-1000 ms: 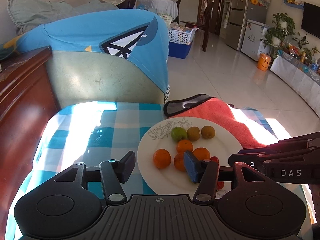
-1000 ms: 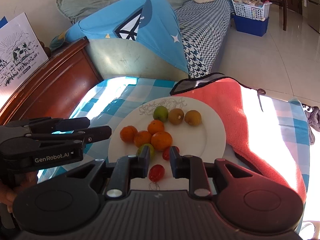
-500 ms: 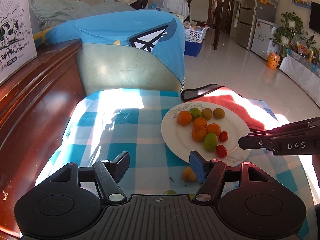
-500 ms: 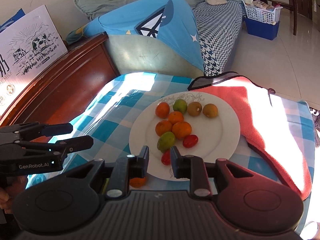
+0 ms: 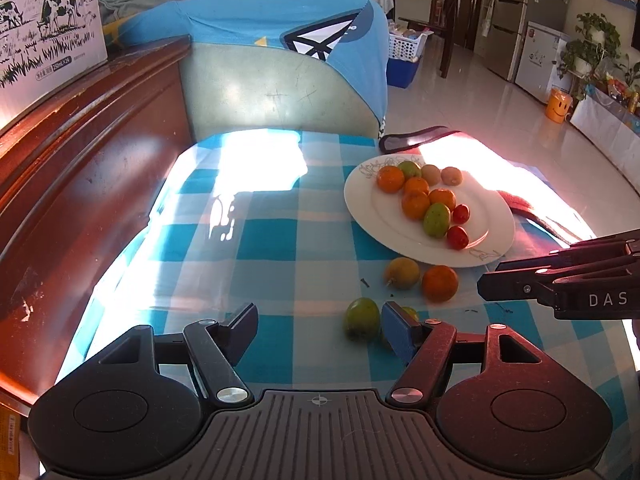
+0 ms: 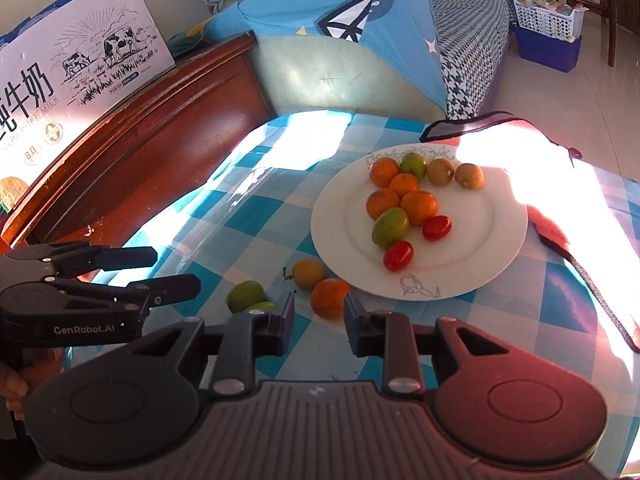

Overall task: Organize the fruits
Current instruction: 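Move both open tools back to the remaining fruits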

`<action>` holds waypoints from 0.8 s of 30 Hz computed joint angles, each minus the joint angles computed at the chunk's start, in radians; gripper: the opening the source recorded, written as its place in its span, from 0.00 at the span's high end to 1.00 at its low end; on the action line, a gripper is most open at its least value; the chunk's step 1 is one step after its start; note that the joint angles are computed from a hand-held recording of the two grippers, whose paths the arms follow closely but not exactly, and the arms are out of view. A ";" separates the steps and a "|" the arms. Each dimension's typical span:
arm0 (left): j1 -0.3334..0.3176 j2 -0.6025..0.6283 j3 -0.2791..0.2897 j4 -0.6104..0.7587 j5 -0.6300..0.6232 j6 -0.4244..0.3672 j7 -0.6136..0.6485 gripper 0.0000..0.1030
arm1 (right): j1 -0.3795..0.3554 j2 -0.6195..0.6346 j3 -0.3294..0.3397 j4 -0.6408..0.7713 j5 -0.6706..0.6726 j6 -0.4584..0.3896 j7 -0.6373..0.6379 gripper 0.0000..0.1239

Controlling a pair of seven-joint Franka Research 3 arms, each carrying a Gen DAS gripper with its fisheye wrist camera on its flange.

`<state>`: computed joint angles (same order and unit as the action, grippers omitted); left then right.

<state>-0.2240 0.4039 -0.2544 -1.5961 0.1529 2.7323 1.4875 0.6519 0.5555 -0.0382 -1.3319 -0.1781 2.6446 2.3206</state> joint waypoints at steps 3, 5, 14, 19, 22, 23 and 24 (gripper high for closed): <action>-0.003 -0.023 0.005 -0.039 0.016 0.003 0.002 0.33 | 0.003 0.003 0.011 -0.003 0.007 -0.006 -0.011 0.76; 0.004 -0.036 -0.004 -0.060 0.007 0.000 0.013 0.33 | 0.004 0.002 0.020 -0.009 0.017 -0.007 -0.019 0.76; -0.010 -0.086 0.027 -0.131 0.047 -0.026 -0.042 0.33 | 0.007 0.024 0.056 0.003 0.056 -0.013 -0.111 0.75; -0.004 -0.097 0.032 -0.149 0.064 -0.047 -0.062 0.33 | 0.022 0.055 0.038 0.038 0.056 0.001 -0.138 0.72; -0.013 -0.097 0.047 -0.153 0.099 -0.040 -0.099 0.33 | 0.033 0.081 0.014 0.071 0.048 0.005 -0.115 0.67; -0.011 -0.097 0.046 -0.154 0.100 -0.034 -0.105 0.33 | 0.032 0.096 0.013 0.092 0.046 0.001 -0.123 0.66; -0.007 -0.095 0.045 -0.154 0.097 -0.027 -0.111 0.33 | 0.032 0.108 0.011 0.110 0.043 -0.004 -0.131 0.65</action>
